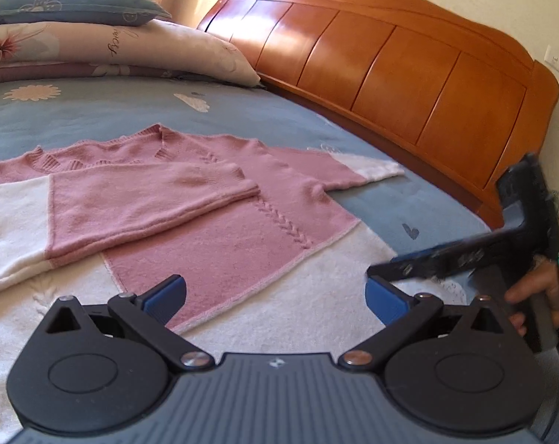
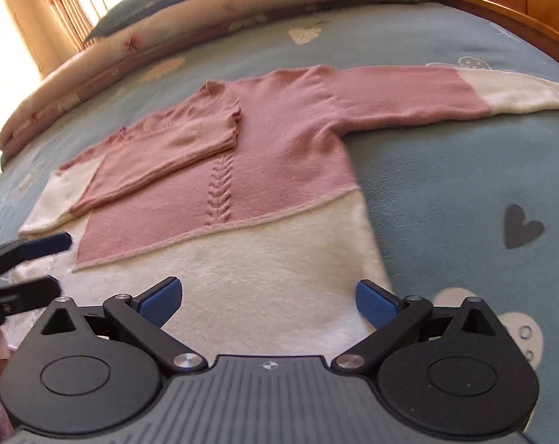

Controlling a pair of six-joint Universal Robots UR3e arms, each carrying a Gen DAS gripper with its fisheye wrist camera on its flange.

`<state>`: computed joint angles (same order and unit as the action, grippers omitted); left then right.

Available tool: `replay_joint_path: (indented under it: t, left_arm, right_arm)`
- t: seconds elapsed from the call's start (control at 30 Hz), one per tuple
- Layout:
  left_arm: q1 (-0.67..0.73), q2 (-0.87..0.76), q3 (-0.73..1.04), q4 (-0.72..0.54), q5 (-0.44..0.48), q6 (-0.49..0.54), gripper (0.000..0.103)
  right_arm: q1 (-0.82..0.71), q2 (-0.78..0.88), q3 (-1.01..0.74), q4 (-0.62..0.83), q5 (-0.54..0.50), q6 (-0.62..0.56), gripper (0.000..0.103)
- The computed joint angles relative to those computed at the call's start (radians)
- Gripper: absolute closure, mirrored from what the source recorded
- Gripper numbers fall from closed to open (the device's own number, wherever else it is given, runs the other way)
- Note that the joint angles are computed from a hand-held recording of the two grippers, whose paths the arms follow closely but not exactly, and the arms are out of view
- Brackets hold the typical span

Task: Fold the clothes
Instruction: 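Swing the right tool out to the other white sleeve cuff, then close the right tool on the white sleeve cuff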

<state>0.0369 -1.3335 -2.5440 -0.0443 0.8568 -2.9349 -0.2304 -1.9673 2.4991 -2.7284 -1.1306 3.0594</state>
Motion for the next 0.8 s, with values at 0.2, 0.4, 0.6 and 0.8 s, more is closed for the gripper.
replay_joint_path:
  t: [0.2,0.4,0.6,0.8]
  left_arm:
    - [-0.041,-0.016,0.007,0.003,0.017,0.022,0.001]
    - [-0.051,-0.005,-0.007,0.027,-0.006,0.048,0.001]
    - [-0.123,-0.056,0.020,0.089,0.091,0.042,0.001]
    - [-0.083,-0.077,-0.006,0.151,0.043,0.026,0.001]
  right_arm:
    - [-0.155,-0.043,-0.057,0.054,0.076,-0.057,0.003]
    - [-0.387,0.100,-0.162,0.056,0.232,-0.067,0.004]
    - [-0.533,0.351,-0.323,0.006,0.320,-0.012,0.002]
    - [-0.610,0.626,-0.467,-0.154,0.317,0.163,0.011]
